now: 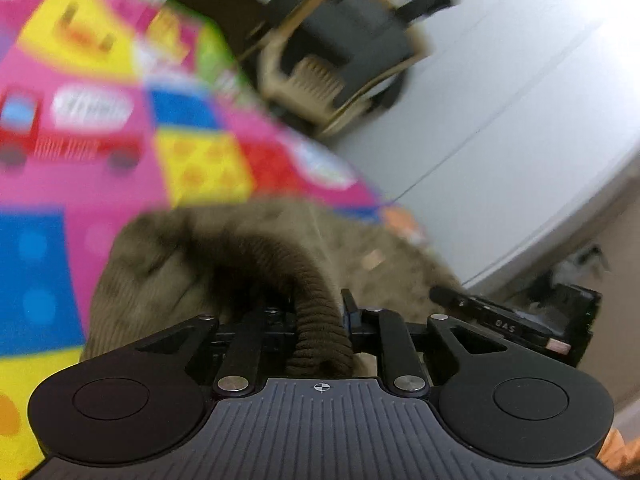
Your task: Fold clothes
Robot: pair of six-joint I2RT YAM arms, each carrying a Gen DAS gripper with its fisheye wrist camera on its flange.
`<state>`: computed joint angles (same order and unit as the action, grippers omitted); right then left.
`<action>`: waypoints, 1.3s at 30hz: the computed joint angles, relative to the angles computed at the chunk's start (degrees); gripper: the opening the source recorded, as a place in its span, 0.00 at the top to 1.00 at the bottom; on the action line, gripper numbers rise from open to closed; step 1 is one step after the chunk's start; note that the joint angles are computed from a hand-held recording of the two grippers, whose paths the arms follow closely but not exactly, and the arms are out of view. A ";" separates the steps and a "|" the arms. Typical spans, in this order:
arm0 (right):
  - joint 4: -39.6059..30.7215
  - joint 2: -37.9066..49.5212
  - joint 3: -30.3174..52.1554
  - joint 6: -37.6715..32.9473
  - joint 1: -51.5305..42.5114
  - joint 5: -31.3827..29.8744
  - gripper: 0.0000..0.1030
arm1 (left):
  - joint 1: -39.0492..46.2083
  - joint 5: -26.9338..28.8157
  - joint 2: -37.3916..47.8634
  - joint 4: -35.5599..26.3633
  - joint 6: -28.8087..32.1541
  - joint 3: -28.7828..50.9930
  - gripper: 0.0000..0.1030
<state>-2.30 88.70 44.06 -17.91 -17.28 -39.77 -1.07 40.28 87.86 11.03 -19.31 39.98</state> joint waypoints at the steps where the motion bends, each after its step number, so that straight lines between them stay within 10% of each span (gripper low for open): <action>1: -2.36 -2.56 -0.07 -0.86 -1.73 -3.27 0.93 | 0.15 0.13 -3.77 -0.78 0.64 -1.29 0.84; 6: -12.54 -11.15 -2.76 -8.16 -9.29 -11.22 0.92 | 0.54 0.98 -17.43 -7.36 4.75 -8.78 0.84; 13: -9.37 -2.50 -6.79 -9.79 -9.36 -1.97 0.75 | 2.28 -1.01 -12.24 -9.84 5.87 -14.19 0.63; 16: -9.54 -2.33 -5.60 -9.54 -11.42 -3.76 0.51 | 6.54 3.71 -10.22 -5.81 1.92 -12.88 0.29; 20: -5.95 -6.46 -5.25 -6.38 -12.77 -8.54 0.30 | 6.24 4.86 1.56 0.86 -5.68 -5.75 0.13; 24: -1.95 -5.40 -6.55 -2.30 -9.21 -11.46 0.22 | 3.38 3.63 16.29 3.81 -13.48 4.66 0.14; 29: 3.73 -0.83 -10.31 -1.15 0.45 -3.72 0.22 | 4.86 1.76 19.23 23.40 -27.68 4.68 0.17; 39: 2.44 -5.82 -12.69 -8.59 2.61 1.18 0.12 | 3.62 -10.88 -0.12 -0.29 2.99 -0.10 0.09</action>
<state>0.14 82.88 31.37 -26.50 -14.68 -38.59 2.54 29.40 87.74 10.74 -16.32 39.87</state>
